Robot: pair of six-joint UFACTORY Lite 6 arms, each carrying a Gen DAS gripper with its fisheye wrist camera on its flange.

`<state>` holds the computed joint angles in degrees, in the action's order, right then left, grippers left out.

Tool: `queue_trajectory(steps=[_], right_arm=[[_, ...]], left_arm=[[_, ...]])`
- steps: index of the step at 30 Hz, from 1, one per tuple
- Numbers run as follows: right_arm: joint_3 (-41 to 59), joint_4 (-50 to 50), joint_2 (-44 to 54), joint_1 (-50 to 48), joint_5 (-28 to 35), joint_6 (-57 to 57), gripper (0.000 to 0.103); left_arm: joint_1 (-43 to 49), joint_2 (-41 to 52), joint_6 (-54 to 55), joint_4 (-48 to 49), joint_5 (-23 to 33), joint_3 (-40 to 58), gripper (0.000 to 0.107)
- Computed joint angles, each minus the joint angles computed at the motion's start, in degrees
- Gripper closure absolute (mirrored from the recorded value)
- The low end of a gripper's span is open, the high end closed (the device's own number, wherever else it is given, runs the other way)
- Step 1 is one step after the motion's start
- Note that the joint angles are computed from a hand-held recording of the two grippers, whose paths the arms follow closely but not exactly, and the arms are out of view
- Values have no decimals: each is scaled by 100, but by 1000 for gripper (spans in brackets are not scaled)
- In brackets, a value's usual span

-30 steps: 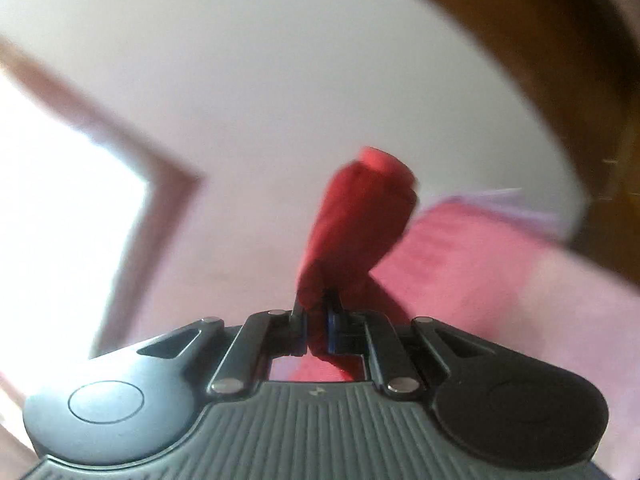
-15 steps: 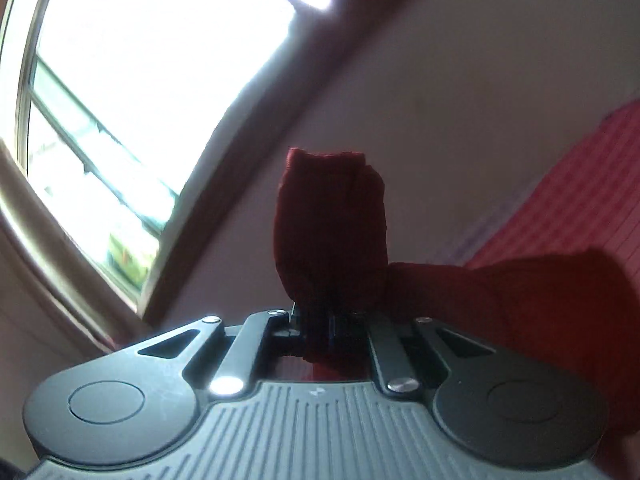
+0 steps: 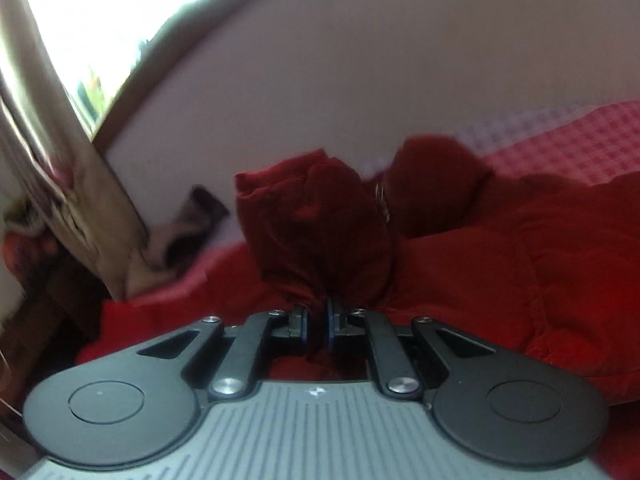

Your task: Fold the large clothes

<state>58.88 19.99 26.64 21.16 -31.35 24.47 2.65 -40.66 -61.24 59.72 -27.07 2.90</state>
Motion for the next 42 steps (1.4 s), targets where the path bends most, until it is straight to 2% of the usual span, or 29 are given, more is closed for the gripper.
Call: queue_trajectory(steps=[5, 11, 16, 19, 22, 25, 30, 33, 34, 38, 42], right_arm=[[1260, 1450, 864, 268, 629, -2086, 94], [1985, 3579, 1294, 589, 957, -4773, 93], [2312, 5153, 1461, 794, 932, -6550, 93], [2600, 5711, 1780, 967, 670, -7368, 92], [2888, 6130, 2091, 1262, 118, -8089, 91], [3027, 6296, 2289, 1505, -357, -8477, 91], [2984, 6214, 2308, 1561, -486, -8375, 91], [2953, 6157, 2304, 1574, -518, -8295, 91], [2958, 6160, 2307, 1577, -527, -8299, 91], [2932, 6085, 2306, 1572, -518, -8188, 91], [3021, 6197, 2358, 1609, -575, -8315, 91]], left_arm=[[117, 145, 50, 19, -108, 22, 4], [246, 373, 246, -108, -194, 92, 4], [676, 752, 179, 110, -438, 331, 4], [1304, 1351, -244, 688, -912, 703, 4], [2082, 2232, -458, 1066, -1498, 1271, 4], [2618, 3467, -468, 985, -1781, 2126, 4], [3171, 5591, -1271, 1161, -1865, 4158, 6], [3205, 6461, -2030, 1436, -1459, 5349, 8], [3251, 6798, -2471, 1736, -1423, 5812, 11], [3327, 7763, -3530, 2510, -1364, 7125, 11], [3340, 8296, -3633, 2538, -1531, 7789, 11]])
